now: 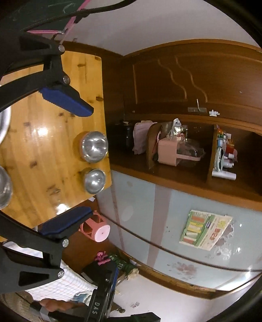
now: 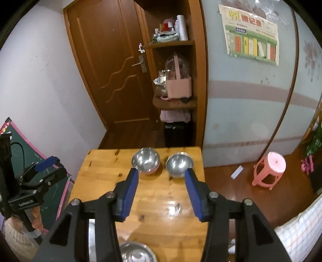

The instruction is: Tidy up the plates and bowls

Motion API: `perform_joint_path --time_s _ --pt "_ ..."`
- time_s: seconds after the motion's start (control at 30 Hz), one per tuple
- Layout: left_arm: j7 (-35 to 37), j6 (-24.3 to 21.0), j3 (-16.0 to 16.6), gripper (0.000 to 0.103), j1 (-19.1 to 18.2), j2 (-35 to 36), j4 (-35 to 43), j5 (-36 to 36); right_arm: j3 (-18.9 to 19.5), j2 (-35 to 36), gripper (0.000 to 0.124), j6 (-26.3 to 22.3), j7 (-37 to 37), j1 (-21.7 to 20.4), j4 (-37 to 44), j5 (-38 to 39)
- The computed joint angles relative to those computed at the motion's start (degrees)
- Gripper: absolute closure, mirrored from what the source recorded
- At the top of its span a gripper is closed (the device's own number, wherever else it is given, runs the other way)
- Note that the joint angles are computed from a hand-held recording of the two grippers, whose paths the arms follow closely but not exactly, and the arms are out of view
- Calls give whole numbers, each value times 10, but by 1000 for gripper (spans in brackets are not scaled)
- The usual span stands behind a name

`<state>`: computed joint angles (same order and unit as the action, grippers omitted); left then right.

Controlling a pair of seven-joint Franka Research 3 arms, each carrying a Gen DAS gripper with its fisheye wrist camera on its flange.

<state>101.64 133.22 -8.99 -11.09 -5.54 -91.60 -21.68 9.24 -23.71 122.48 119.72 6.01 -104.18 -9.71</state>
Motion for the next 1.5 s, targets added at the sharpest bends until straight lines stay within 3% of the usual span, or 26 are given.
perform_joint_path --time_s 0.27,0.67,0.9,1.27,1.4,1.5 --pt "-84 -9 -28 13 8 156 132 70 -29 127 76 4 -34 9 77 1" --pt "-217 -88 -50 13 18 381 313 126 -80 310 76 13 -103 44 151 119" --pt "-246 -84 -62 15 13 449 353 126 -92 379 76 18 -124 42 177 169" --pt "-257 -76 -74 32 10 504 385 119 -97 426 77 59 -136 37 187 209" --pt "-254 -84 -76 36 10 517 401 116 -98 451 90 53 -140 38 213 205" --pt "-242 -94 -83 46 13 529 416 107 -99 471 95 44 -140 40 235 201"
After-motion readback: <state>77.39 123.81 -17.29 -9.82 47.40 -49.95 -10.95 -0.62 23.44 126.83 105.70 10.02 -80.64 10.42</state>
